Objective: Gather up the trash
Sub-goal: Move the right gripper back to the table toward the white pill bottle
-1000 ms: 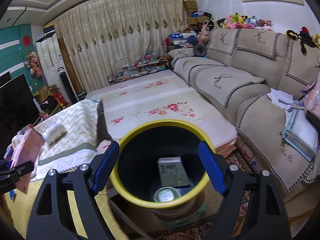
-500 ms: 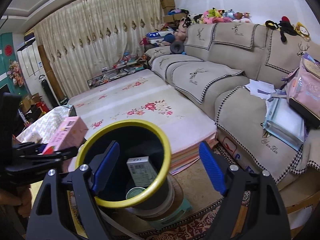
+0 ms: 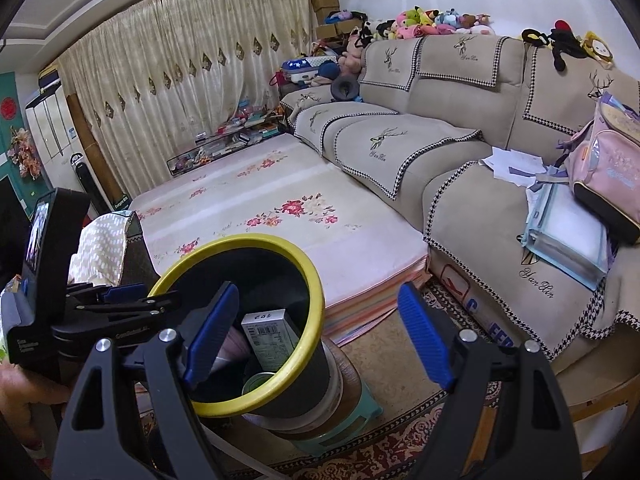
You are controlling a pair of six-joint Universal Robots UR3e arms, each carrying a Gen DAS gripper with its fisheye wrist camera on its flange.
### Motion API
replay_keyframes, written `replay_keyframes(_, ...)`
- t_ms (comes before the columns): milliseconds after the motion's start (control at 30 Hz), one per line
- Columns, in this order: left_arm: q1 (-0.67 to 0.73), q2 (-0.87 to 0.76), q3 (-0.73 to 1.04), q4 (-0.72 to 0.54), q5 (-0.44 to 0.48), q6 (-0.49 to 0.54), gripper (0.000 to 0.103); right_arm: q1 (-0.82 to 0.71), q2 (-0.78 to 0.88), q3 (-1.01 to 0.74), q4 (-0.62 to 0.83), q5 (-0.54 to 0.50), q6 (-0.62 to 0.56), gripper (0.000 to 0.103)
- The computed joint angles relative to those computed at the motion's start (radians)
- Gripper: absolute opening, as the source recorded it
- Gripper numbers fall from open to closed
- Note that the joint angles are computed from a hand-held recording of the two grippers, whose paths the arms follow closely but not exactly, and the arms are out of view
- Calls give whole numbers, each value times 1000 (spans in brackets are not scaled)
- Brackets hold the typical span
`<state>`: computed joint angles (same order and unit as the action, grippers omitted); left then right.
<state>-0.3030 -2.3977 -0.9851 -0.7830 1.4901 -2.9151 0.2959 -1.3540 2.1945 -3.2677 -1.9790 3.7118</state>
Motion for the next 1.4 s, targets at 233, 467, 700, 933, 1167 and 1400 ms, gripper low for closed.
replay_keyframes(233,57,156,-224,109,-54,8,62,10,12,-21,10,5,-2,78)
replay_keyframes(467,187,451,-620,255,-128,30,65,58,67,-88,36,2,4,78)
replay_keyframes(700,415,748,-959,300,-228,104,73,148,159,-247,109,0,-10,78)
replay_keyframes(933,829,1128,-1263,205,-396,289,80,259,301,-512,228,36,-47,78)
replay_keyframes(1167,1380,1492,-1351,-255,-614,649,81,390,532,-960,432,83,-119,78)
replay_keyframes(1400,1724,1564,-1302,-578,-697,923,83,470,869,-1631,731,123,-170,78)
